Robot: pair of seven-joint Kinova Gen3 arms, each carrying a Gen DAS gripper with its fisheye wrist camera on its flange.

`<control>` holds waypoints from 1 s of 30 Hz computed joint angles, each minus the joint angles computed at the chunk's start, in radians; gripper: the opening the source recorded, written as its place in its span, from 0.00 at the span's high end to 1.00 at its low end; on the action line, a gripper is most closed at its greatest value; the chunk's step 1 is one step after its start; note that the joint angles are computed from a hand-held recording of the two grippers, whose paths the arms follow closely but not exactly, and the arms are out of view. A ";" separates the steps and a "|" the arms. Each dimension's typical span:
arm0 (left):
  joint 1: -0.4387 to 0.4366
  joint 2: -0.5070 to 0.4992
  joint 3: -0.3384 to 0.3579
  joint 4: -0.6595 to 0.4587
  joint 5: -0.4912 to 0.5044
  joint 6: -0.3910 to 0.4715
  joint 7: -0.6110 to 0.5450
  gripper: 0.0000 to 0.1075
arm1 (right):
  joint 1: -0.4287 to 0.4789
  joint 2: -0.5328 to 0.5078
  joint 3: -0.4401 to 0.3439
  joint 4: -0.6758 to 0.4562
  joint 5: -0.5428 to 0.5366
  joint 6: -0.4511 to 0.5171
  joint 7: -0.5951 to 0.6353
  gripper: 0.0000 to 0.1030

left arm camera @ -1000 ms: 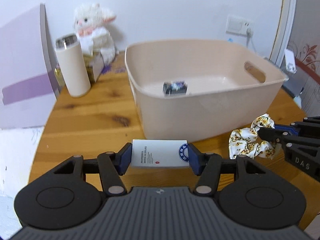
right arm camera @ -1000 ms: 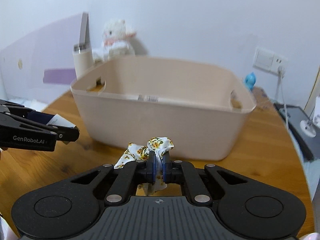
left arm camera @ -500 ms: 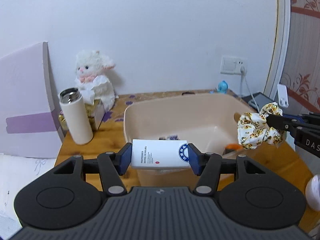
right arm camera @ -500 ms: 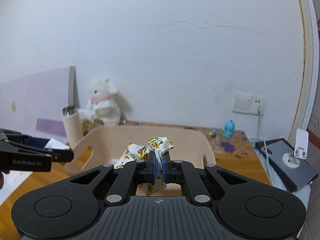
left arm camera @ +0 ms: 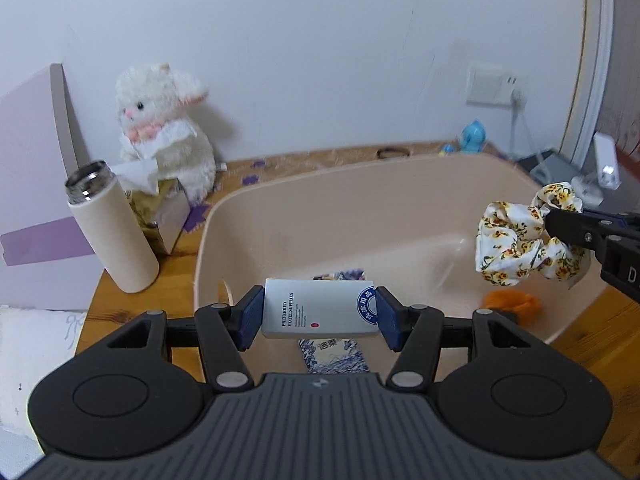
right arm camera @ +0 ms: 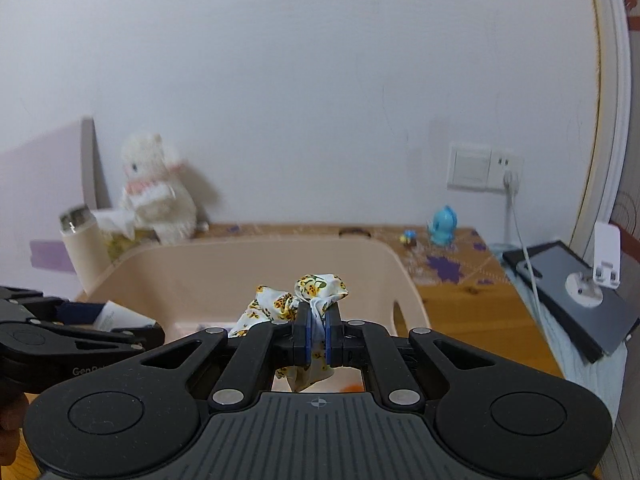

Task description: Organize objects

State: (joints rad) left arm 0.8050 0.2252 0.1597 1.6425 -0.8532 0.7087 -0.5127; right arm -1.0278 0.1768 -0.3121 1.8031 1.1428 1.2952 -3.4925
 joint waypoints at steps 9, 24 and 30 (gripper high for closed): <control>-0.016 0.021 -0.009 -0.014 0.108 -0.010 -0.090 0.41 | 0.013 0.025 0.020 -0.025 -0.089 -0.040 0.089 0.59; 0.004 -0.127 0.090 0.109 -0.030 0.052 0.105 0.23 | -0.115 -0.003 -0.052 -0.053 -0.074 0.170 0.026 0.35; -0.013 -0.181 0.156 0.158 -0.041 0.075 0.147 0.23 | -0.160 -0.009 -0.073 -0.061 -0.098 0.213 0.018 0.33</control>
